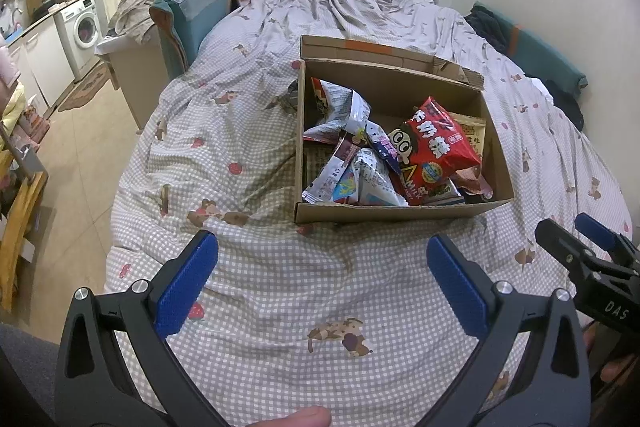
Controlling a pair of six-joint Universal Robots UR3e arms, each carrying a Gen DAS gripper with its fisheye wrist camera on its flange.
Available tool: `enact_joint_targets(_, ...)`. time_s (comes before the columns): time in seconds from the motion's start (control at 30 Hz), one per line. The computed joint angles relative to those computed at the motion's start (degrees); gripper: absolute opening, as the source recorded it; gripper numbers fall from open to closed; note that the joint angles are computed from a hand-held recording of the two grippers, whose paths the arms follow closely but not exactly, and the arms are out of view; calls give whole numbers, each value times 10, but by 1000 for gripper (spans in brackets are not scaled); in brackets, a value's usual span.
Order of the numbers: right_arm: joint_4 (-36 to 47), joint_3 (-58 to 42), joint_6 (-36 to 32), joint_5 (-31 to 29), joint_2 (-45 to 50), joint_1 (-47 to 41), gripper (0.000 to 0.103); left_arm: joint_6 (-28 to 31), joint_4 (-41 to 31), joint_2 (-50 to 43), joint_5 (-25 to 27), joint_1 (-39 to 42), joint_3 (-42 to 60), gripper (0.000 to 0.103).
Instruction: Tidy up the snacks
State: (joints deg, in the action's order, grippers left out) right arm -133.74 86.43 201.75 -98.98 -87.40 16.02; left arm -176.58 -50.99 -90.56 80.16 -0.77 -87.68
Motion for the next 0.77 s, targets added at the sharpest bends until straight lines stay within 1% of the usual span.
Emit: enact_joint_targets(0.77, -22, 11, 10, -3, -6, -3, 103, 2, -3, -4, -1, -3, 1, 103)
